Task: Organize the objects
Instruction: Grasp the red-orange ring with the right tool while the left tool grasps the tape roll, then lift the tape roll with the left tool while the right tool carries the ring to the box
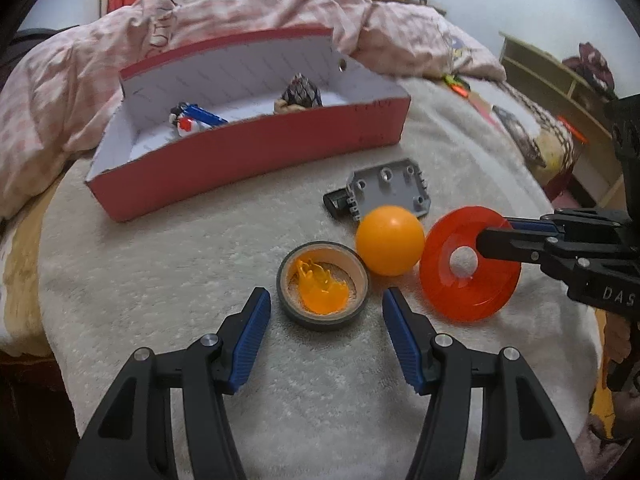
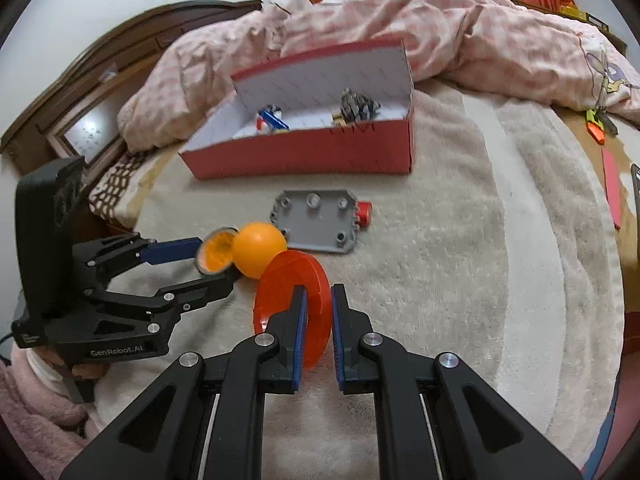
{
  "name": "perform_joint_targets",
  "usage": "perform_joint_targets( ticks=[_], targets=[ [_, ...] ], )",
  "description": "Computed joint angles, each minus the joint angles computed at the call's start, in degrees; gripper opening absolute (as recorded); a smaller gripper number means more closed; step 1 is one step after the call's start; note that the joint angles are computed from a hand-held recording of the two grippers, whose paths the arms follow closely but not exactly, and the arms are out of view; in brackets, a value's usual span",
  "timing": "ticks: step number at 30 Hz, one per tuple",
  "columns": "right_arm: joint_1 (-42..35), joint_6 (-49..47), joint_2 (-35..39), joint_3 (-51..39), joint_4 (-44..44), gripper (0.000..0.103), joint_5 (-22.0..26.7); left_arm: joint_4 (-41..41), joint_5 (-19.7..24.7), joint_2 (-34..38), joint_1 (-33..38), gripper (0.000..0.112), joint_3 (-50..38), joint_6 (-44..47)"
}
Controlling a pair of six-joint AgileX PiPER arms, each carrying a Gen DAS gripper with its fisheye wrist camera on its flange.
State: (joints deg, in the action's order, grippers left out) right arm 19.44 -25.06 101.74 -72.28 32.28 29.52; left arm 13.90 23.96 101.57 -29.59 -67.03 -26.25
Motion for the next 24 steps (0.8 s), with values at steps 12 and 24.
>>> perform_joint_targets(
  ticks=[12,24],
  targets=[
    [1.14,3.31,2.85,-0.12,-2.77,0.019,-1.06,0.41,0.85,2.14,0.39,0.059,-2.34,-1.09],
    [2.64,2.21,1.36,2.36,-4.39,0.030,-3.35,4.76,0.64,1.09,-0.16,0.049,-1.36,-5.55]
  ],
)
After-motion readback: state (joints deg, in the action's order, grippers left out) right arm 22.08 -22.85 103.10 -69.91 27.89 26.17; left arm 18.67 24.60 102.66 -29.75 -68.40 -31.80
